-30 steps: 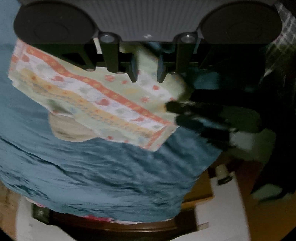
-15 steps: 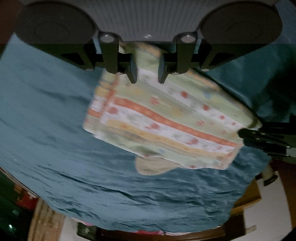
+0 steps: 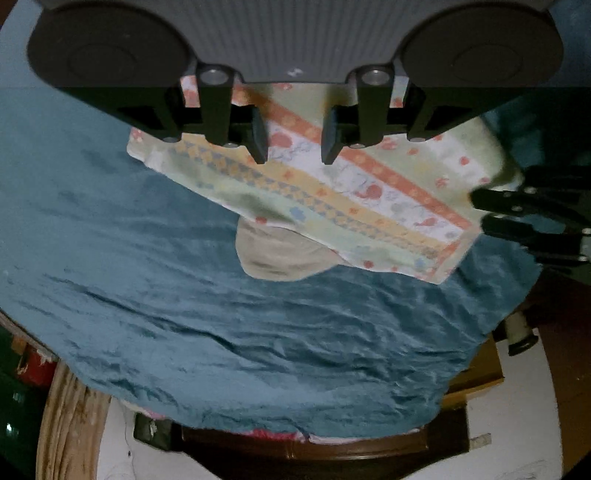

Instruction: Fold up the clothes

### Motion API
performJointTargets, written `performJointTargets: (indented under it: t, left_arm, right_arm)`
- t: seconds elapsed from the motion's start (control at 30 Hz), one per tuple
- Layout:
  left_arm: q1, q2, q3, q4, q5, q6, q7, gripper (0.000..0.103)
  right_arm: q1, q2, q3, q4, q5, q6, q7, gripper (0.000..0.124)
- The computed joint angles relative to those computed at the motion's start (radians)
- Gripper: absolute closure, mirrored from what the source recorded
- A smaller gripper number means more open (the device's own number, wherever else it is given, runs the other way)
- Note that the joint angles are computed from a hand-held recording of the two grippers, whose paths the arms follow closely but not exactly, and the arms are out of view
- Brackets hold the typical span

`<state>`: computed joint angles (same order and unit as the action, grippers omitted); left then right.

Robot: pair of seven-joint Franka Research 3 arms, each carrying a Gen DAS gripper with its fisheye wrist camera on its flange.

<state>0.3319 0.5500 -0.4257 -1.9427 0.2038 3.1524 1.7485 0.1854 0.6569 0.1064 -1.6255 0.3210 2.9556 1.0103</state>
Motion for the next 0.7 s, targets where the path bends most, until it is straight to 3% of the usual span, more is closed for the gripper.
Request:
performJointTargets:
  t: [0.1,0.2,0.23,0.4,0.7]
  left_arm:
    - [0.0,0.009,-0.001,0.018,-0.003,-0.01,0.0,0.07]
    - [0.025,0.026,-0.036,0.043,-0.012,-0.021,0.02,0.07]
    - [0.023,0.034,-0.04,0.057,-0.014,-0.023,0.026,0.07]
    - [-0.005,0.095,-0.05,0.157,-0.025,-0.05,0.056,0.07]
    - [-0.108,0.236,-0.012,0.402,-0.088,-0.165,0.099,0.07]
  right_arm:
    - [0.035,0.03,-0.07,0.043,-0.026,-0.019,0.065,0.092]
    - [0.05,0.031,-0.11,0.046,-0.044,-0.007,0.132,0.093]
    - [0.045,0.03,-0.109,0.047,-0.047,-0.001,0.143,0.093]
    - [-0.037,0.06,0.016,0.107,-0.02,-0.023,0.049,0.093]
    - [0.014,0.195,-0.018,0.313,-0.021,-0.101,0.071,0.094]
